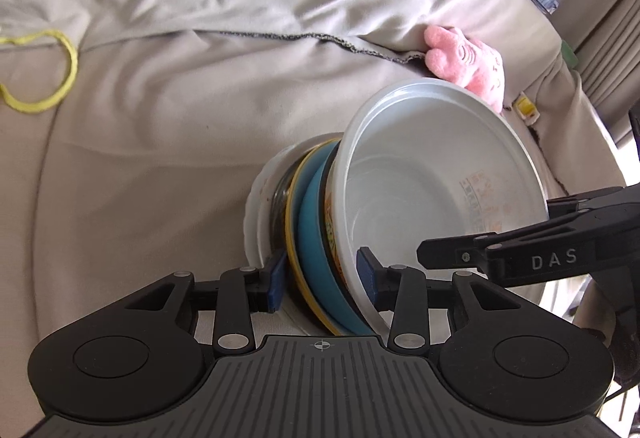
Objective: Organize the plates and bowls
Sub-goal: 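Lower the bowl stack into the steel bowl with both grippers, then open both grippers and withdraw them from the bowl stack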
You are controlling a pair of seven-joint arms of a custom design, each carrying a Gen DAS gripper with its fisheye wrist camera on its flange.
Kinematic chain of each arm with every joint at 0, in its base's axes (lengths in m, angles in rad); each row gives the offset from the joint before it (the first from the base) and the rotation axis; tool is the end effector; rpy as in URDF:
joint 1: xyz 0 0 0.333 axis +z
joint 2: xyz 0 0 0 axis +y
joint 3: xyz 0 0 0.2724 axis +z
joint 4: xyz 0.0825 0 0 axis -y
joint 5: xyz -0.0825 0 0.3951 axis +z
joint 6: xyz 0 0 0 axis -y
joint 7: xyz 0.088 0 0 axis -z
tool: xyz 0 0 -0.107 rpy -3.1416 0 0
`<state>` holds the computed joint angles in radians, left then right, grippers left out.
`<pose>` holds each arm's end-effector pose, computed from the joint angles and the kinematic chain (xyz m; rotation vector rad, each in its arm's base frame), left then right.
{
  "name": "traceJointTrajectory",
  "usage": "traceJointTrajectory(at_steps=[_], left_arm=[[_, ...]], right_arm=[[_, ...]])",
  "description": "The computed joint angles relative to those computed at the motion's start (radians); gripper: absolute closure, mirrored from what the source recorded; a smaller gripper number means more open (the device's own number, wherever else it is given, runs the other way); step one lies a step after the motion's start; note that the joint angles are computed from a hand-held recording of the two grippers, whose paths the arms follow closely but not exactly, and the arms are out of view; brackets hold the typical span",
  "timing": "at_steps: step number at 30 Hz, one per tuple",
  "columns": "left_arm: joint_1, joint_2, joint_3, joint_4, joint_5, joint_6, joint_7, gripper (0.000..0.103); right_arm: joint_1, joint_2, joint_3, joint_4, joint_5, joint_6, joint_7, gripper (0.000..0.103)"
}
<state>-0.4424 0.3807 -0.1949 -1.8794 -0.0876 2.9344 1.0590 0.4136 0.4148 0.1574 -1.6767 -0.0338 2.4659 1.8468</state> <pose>0.5480 -0.3864 0.3428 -2.0630 2.0773 -1.0460 0.5862 0.3639 0.3598 -2.2235 1.6534 -0.1438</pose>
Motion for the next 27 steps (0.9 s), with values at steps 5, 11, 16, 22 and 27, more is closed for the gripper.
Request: traceJointTrajectory(at_steps=[5, 11, 16, 22, 27], left_arm=[[-0.049, 0.01, 0.073, 0.007, 0.085, 0.019, -0.107, 0.064], [0.013, -0.028, 0.008, -0.042, 0.017, 0.046, -0.031, 0.064], [0.119, -0.025, -0.118, -0.059, -0.14, 0.079, 0.119, 0.065], [-0.036, -0.003, 0.033, -0.021, -0.044, 0.083, 0.051, 0.059], [-0.135, 0.009, 0.143, -0.008, 0.071, 0.094, -0.084, 0.063]], right_arm=[[-0.016, 0.006, 0.01, -0.008, 0.036, 0.02, -0.012, 0.033], [-0.018, 0.005, 0.014, -0.01, 0.05, 0.031, -0.028, 0.033], [-0.009, -0.006, 0.004, -0.027, 0.029, 0.054, -0.011, 0.033], [0.004, -0.015, -0.018, -0.05, -0.031, 0.056, 0.04, 0.033], [0.008, -0.031, -0.027, -0.095, -0.074, 0.096, 0.093, 0.033]])
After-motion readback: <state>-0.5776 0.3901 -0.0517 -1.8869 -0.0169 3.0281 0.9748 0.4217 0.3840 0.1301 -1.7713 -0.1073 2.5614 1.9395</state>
